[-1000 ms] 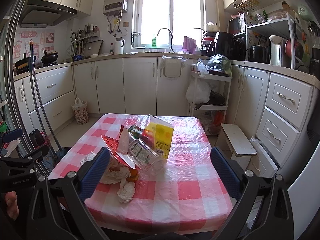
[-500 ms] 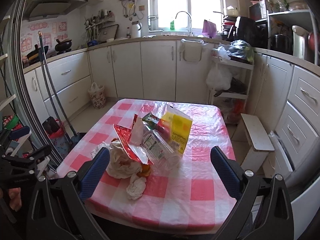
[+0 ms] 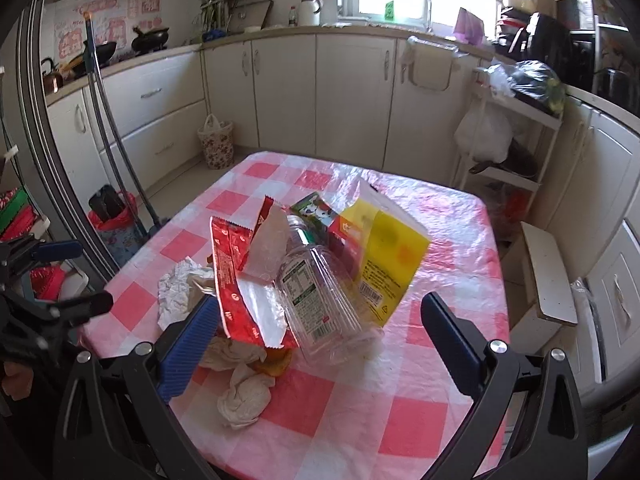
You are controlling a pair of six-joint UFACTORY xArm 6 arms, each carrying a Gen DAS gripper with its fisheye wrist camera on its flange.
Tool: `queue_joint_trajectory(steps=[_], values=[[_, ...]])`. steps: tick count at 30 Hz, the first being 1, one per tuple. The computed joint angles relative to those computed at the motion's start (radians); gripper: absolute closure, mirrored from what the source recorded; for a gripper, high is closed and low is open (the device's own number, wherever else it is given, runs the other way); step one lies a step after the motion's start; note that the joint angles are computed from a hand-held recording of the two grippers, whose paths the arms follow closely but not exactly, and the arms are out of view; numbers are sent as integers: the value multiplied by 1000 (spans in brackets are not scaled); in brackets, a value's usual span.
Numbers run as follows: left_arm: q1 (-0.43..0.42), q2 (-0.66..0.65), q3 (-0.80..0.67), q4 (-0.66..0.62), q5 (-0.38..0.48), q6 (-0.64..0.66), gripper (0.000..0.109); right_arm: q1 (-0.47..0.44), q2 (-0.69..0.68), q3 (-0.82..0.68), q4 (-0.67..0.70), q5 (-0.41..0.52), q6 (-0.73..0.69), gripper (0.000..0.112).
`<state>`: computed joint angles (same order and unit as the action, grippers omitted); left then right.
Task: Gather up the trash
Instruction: 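Grasp the clear plastic bottle with the right gripper while the left gripper grasps the red wrapper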
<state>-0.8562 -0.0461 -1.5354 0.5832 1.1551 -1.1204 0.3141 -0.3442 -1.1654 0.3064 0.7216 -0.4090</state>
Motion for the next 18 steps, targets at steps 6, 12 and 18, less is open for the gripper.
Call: queue_joint_trajectory(steps=[6, 12, 18], values=[[138, 51, 1, -221, -228, 6, 13, 15, 82, -47, -37, 48, -75, 19], [210, 246, -195, -409, -218, 111, 27, 17, 132, -72, -95, 81, -101, 34], [251, 363, -284, -567, -244, 165, 63, 11, 183, -110, -112, 107, -100, 41]])
